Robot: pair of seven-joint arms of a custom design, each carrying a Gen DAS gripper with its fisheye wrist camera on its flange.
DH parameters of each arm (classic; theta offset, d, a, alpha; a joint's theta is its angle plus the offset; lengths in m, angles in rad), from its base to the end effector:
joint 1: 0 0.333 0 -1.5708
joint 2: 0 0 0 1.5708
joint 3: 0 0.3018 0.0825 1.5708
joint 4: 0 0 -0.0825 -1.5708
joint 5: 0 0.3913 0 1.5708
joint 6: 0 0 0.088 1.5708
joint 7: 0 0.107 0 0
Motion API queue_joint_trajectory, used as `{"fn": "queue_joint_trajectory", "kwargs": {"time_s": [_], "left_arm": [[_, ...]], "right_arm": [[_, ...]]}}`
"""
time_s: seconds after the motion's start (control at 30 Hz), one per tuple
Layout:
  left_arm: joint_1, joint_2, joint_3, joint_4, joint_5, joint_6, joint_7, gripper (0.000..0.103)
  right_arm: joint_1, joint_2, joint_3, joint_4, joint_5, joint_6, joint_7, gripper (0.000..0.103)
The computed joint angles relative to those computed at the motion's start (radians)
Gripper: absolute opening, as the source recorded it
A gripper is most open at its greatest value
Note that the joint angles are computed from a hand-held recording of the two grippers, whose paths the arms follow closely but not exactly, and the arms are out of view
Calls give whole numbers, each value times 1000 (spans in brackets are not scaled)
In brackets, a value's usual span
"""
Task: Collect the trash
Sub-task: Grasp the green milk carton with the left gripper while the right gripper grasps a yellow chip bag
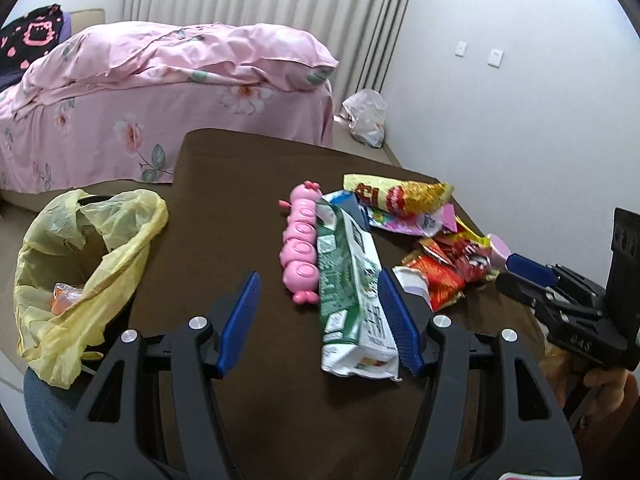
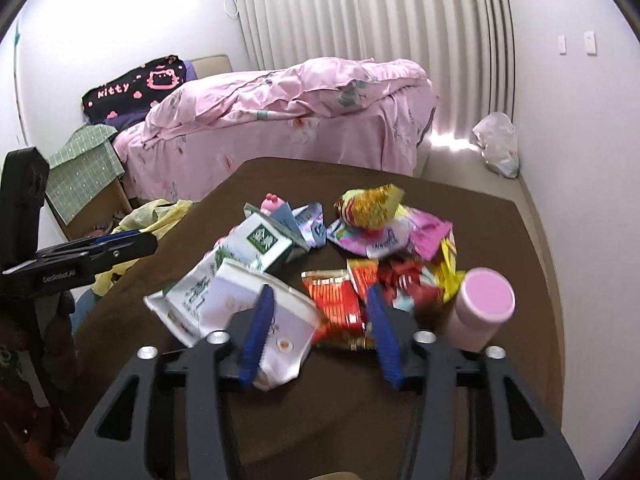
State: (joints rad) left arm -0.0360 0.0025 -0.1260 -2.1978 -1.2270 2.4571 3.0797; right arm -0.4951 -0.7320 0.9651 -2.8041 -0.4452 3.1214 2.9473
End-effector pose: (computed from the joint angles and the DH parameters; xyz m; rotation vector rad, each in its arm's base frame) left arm 0.5530 -0.0899 0.3895 -1.0755 2.5154 -1.2957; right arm 0.3635 0.2004 0.3774 -1.3283 1.9185 -0.8471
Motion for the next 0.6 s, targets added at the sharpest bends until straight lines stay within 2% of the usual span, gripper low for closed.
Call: {"fn": "queue_joint_trajectory", "kwargs": {"time_s": [0.1,0.27,0.37,0.47,0.53,0.6], "left_arm": [[-5,-5,-4,-8,6,9,-1,58],[-15,-9,-6,7,-11,-43,39,58],[-24,2,-13,20,-18,-48,45,58],[-36,23,-26,28,-2,-23,12,58],[-42,35,-34,31,13,4,-4,58],[-44,40,-39,30,12,34,-11,58]], "right_arm": [[-14,-4,37,-21,9,51,6,52],[-42,-45,98,-56,69,94,8,56],[-15,-24,65,-52,72,42,-37,56],[-24,-48,61,-7,13,-92,-79,56],[-54,-60,50,9,-35,-103,-88,56],[-126,-57,49,39,-90,-52,-98,56]]}}
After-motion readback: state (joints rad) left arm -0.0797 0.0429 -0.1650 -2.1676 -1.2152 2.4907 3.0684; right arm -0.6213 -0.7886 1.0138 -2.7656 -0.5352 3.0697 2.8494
